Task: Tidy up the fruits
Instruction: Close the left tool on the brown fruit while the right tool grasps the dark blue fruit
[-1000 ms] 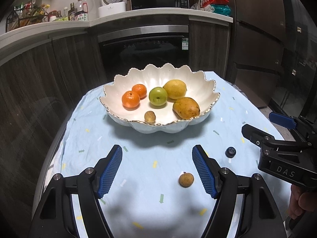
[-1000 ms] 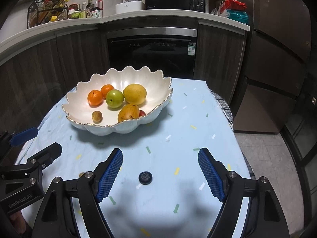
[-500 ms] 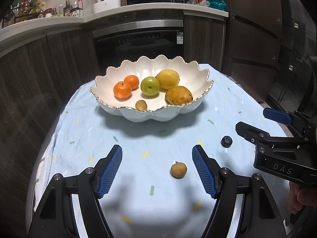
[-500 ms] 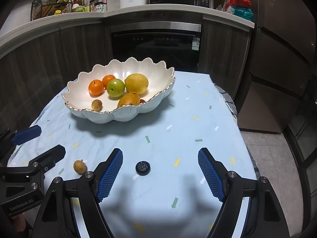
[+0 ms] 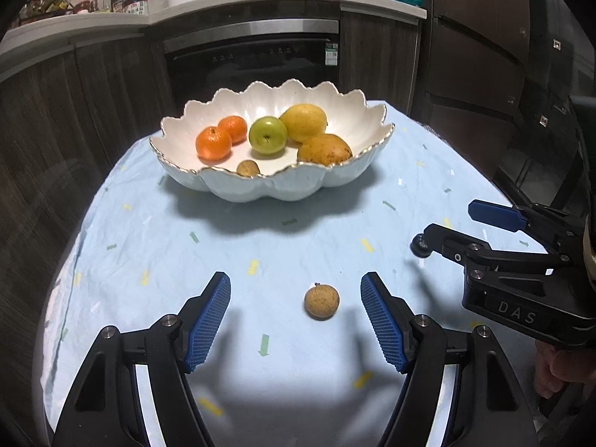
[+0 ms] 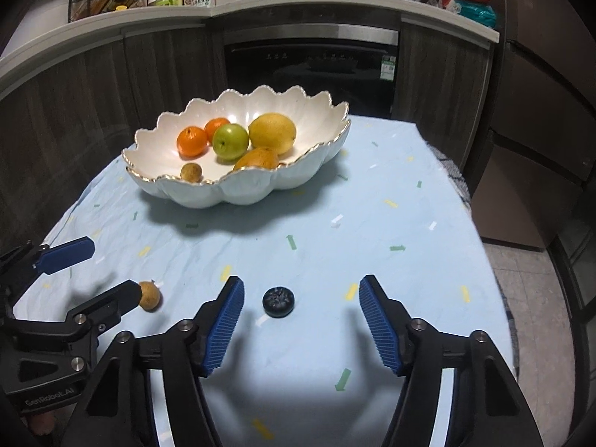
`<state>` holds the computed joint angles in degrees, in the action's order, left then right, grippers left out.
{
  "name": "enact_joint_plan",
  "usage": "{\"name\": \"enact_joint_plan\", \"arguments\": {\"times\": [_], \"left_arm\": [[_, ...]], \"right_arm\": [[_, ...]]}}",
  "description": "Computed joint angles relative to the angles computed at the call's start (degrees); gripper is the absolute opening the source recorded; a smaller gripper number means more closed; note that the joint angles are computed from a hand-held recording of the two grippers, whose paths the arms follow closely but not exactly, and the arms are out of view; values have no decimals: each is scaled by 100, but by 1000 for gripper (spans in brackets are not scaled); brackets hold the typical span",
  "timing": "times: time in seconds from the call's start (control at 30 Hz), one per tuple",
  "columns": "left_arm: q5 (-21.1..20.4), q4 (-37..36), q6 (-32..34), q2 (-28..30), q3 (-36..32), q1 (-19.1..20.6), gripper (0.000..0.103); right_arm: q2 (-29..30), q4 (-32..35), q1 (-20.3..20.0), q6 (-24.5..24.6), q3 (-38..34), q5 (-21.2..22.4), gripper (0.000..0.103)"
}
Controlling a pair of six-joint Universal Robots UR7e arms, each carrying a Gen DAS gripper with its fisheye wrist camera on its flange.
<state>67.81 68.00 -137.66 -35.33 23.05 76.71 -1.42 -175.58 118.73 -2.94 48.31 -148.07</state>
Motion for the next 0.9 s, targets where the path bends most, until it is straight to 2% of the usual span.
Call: {"name": "enact_joint_plan", "arguments": {"times": [0.17,0.27,0.73,0.8,0.9], "left_arm": [[-29,181,-60,178,-237,22,69],[-60,310,-61,311,-413,36,64],[-149,677,-102,660,-904,46,51],[-190,723,-89,704,-947,43,42],[-193,777,-91,759,-1033,48,40]], "right_arm": [[-18,135,-41,42,24,56,62],[-25,248,-73,87,18,97,61],[-33,878,-142,294,-87,297,40],[-43,977,-153,357,-89,314,35],[-45,1073,-160,410,-104,315,33]]}}
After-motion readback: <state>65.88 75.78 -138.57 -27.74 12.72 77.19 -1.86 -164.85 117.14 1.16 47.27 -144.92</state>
